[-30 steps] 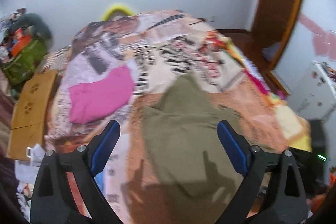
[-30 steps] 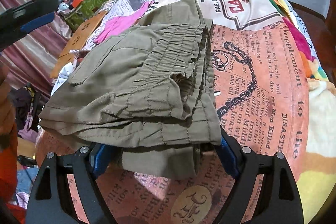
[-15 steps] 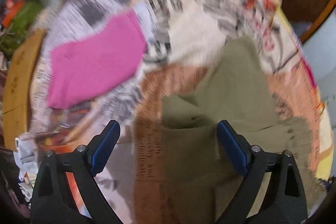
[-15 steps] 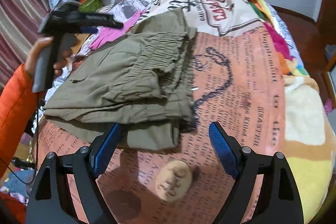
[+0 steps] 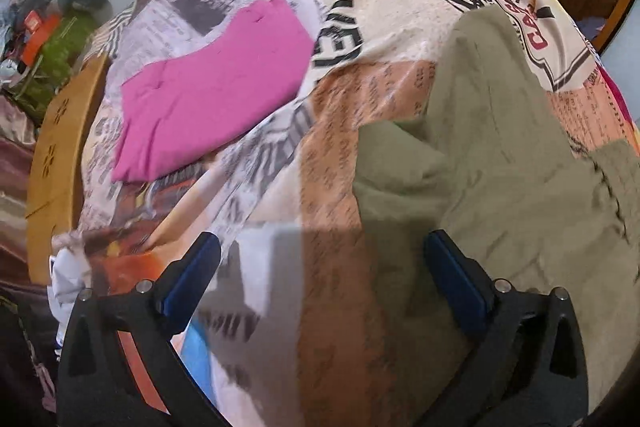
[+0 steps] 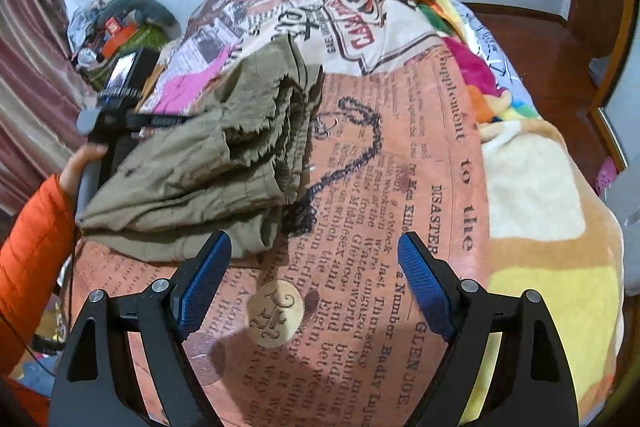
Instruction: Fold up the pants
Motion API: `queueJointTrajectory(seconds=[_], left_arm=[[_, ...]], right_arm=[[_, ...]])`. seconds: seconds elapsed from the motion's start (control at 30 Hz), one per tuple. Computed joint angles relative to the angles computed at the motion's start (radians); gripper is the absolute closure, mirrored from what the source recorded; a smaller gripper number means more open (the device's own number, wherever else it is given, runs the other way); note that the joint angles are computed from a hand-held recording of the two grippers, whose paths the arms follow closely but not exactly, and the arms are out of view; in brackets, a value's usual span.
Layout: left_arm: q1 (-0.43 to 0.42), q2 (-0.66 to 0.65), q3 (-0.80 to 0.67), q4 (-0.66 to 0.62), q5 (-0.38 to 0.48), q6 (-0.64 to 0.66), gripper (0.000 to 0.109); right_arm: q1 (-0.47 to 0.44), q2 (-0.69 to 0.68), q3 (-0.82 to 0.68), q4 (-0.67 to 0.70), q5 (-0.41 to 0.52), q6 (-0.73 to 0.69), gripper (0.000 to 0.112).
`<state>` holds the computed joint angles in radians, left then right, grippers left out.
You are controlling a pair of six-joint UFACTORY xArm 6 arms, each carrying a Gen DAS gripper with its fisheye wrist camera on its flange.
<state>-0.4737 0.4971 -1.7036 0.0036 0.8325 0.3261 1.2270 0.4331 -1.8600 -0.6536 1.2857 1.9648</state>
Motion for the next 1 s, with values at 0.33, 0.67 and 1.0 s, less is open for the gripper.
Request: queueJointTrajectory(seconds=[0.33,0.67,1.0], left_arm=[[0.068,-0.266,0.324,-0.027,-0.085,0.088,0.006],[0.116,-0.483,0.541,-0.295,-0.029,0.269,0.006],[0.186,-0.479,0.47,-0.363,-0.093,0.227,0.006]], right_arm=[[0.009,0.099,-0.185,-0.036,0.072,-0.101,0.029],[-0.016,0.182,-0.288,-0.019,0.043,-0.175,0.029],[-0.085,0.098,-0.07,0.024,-0.151,-0.077,0.03]])
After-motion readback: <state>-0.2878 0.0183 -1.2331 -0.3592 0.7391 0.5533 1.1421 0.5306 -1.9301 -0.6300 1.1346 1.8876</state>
